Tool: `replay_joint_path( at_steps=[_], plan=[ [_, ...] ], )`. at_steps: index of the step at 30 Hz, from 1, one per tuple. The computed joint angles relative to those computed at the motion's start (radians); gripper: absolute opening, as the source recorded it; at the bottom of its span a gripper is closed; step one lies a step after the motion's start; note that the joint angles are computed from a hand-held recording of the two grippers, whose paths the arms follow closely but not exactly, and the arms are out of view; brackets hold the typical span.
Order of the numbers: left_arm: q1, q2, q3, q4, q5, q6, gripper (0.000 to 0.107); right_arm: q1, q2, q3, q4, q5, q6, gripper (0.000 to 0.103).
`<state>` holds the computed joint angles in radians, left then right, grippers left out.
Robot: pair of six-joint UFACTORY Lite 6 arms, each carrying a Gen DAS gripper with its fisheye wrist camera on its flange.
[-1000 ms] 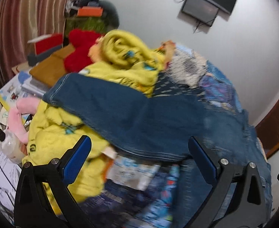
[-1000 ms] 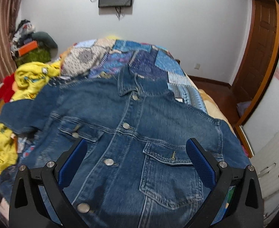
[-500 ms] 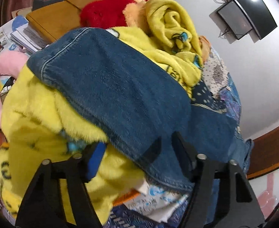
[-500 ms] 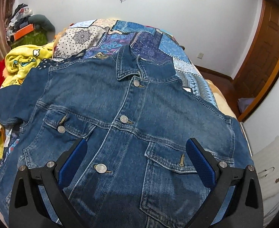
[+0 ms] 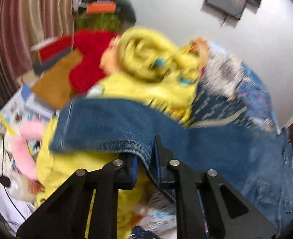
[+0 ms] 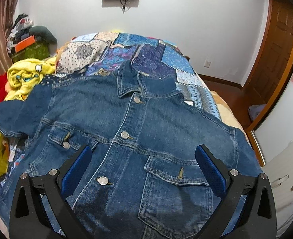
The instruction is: Fold large clothes
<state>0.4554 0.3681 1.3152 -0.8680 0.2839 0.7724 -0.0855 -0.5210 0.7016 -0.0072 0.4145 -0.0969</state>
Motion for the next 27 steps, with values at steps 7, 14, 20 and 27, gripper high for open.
replay_joint_path(
  at_steps=[7, 14, 20, 27],
  plan=[
    [-0.201, -0.193, 0.084, 0.137, 0.029, -0.193, 0.009, -0.17, -0.05, 0.0, 0.336, 0.044, -0.37, 0.103],
    [-0.547, -0.188, 0.209, 0.368, -0.003, -0.493, 0.008, -0.406, -0.066, -0.003, 0.662, 0.12, -0.77, 0.103],
    [-0.834, 0.061, 0.428, 0.614, 0.047, -0.744, 0.008, -0.601, -0.026, -0.001, 0.845, 0.199, -1.03, 0.103],
    [-1.026, 0.39, 0.619, 0.645, 0.214, -0.774, 0.008, -0.759, 0.072, 0.033, 0.917, 0.293, -1.176, 0.103]
  ],
)
